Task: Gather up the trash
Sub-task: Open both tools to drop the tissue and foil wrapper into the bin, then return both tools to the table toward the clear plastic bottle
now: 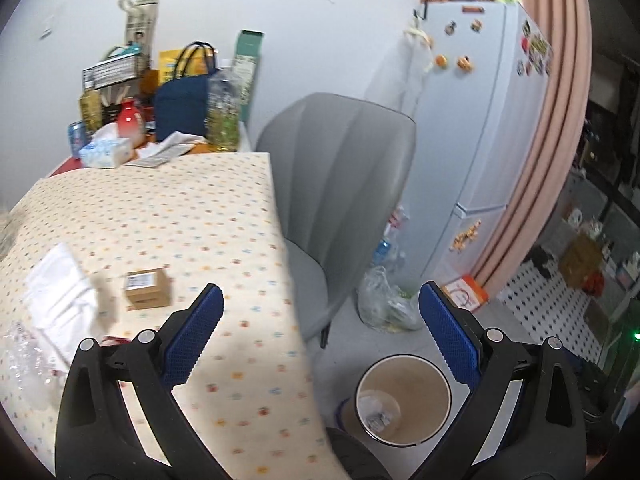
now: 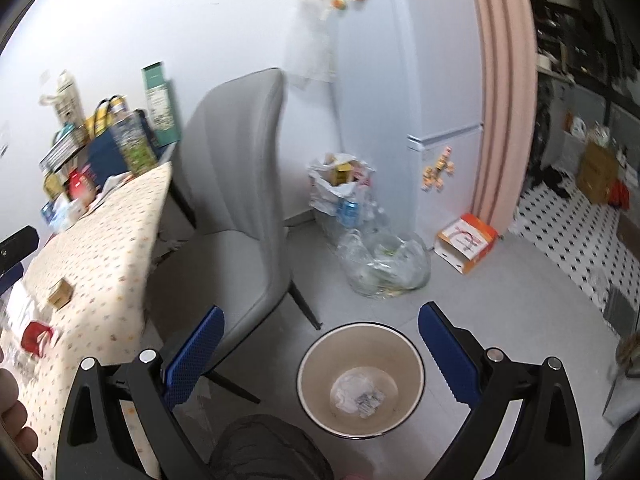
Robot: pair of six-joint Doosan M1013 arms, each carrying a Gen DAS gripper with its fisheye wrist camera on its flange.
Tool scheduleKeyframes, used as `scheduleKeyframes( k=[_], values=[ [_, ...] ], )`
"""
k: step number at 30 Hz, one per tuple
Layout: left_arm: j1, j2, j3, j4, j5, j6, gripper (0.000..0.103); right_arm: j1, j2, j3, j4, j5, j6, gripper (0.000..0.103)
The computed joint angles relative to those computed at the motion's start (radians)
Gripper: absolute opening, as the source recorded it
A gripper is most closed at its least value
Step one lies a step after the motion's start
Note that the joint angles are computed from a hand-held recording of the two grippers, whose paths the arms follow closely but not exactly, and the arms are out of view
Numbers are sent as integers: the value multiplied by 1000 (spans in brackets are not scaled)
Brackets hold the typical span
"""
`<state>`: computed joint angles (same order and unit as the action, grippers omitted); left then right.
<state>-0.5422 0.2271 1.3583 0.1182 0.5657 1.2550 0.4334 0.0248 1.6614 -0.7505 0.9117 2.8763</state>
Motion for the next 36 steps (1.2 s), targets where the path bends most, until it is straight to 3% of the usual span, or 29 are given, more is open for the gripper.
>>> scheduleKeyframes(
  k=[8, 18, 36],
  values=[
    [48, -60, 80, -32, -44, 17, 97, 58, 19, -52, -9, -66, -58, 95],
    [107, -122, 150, 131, -27, -134, 97, 102, 59, -113, 52, -133, -168, 95],
    [235, -199, 292, 163, -17, -301, 95, 173, 154, -229, 158, -167, -388, 95]
  ],
)
